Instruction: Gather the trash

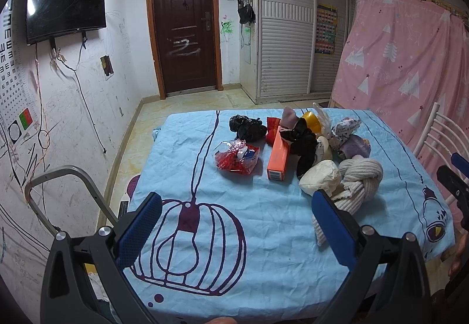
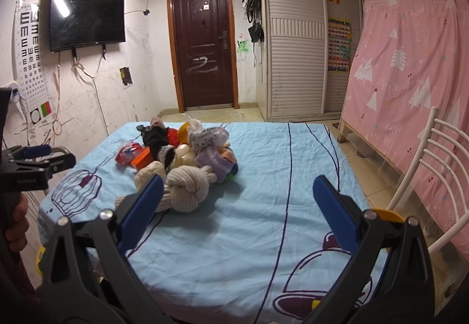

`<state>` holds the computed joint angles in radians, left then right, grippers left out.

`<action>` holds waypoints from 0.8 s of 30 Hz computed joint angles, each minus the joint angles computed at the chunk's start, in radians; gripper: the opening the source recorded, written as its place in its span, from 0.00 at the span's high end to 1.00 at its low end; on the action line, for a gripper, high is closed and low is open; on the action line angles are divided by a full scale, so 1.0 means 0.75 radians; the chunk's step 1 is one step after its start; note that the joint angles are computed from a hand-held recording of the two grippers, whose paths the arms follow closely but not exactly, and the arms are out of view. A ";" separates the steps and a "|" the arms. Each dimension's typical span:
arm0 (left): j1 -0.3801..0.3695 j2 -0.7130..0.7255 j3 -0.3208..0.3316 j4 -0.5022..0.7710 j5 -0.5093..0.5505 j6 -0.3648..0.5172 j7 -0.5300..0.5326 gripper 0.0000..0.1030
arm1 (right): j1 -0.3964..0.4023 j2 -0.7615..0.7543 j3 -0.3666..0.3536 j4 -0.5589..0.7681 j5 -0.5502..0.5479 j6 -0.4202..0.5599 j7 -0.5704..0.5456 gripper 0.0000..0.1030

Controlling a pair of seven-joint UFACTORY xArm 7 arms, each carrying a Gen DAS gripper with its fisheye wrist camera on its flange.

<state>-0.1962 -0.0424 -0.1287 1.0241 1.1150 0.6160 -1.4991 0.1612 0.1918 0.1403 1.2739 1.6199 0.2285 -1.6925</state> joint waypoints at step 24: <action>0.024 0.056 0.034 -0.008 -0.138 -0.223 0.171 0.09 | -0.014 0.030 0.010 -0.015 -0.214 0.132 0.202 0.05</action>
